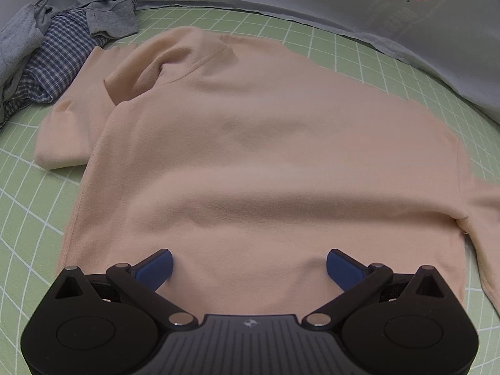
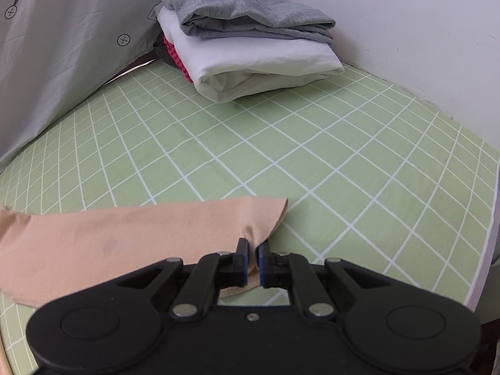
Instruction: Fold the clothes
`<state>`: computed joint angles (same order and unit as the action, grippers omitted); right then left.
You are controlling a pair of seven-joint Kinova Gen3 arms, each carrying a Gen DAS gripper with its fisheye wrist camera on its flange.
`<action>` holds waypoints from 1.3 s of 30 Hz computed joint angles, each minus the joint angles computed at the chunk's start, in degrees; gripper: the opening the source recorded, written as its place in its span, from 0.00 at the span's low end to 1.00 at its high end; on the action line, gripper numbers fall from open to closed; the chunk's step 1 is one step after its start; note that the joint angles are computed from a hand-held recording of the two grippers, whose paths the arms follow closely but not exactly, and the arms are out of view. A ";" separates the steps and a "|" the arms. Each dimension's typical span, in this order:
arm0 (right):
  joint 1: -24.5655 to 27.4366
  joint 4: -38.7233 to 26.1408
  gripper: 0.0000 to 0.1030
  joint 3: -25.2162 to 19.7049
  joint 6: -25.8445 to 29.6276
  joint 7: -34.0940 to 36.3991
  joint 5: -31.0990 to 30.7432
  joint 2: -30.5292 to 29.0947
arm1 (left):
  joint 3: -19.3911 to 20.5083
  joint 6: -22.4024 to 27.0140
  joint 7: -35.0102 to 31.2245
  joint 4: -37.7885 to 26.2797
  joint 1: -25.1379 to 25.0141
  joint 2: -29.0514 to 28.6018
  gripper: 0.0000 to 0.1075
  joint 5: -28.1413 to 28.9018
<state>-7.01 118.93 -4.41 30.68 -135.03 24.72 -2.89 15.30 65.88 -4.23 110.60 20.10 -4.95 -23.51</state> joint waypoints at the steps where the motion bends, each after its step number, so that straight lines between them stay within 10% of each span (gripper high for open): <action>1: 0.02 -0.44 0.07 -0.23 0.38 -0.86 1.29 0.53 | -0.51 -1.45 0.23 0.45 0.45 -0.85 0.96 0.25; 5: -2.57 -2.66 0.14 -1.83 6.00 -4.59 8.15 2.26 | 0.34 0.61 3.73 0.22 1.89 -2.68 0.96 -1.52; 9: -5.15 -2.68 0.49 -5.79 11.72 -11.04 15.46 1.35 | 7.77 9.25 7.92 -0.64 -1.70 -4.76 0.96 -4.70; 12: -9.00 -1.24 0.76 -4.73 9.86 -9.19 12.45 -2.35 | 12.49 16.24 9.08 -0.31 -5.08 -6.81 0.96 -3.15; 15: -16.96 -1.02 0.84 0.06 7.58 -2.84 5.46 -4.62 | 8.88 20.18 11.17 1.41 -0.15 -9.55 0.96 -0.15; 23: -36.41 -3.43 0.69 4.42 5.93 15.67 -12.49 -4.52 | 8.31 21.64 7.13 5.21 -0.44 -18.64 0.95 7.66; 28: -31.84 -6.02 0.50 -7.15 8.61 14.90 -12.85 -1.69 | 7.67 21.20 -0.44 6.50 -0.46 -22.53 0.91 9.07; 32: -25.82 -5.66 0.03 -15.91 9.65 7.88 -9.75 -1.84 | 6.39 19.73 -5.64 7.96 -0.91 -25.35 0.82 10.14; 39: -26.03 -3.62 0.08 -19.25 16.68 -1.20 -7.97 -6.63 | 3.81 16.03 -12.49 9.97 -3.29 -29.29 0.69 11.85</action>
<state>-33.05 115.30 -23.66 47.35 -136.23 16.74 -9.52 19.12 81.91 -16.72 120.58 16.81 -34.24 -11.65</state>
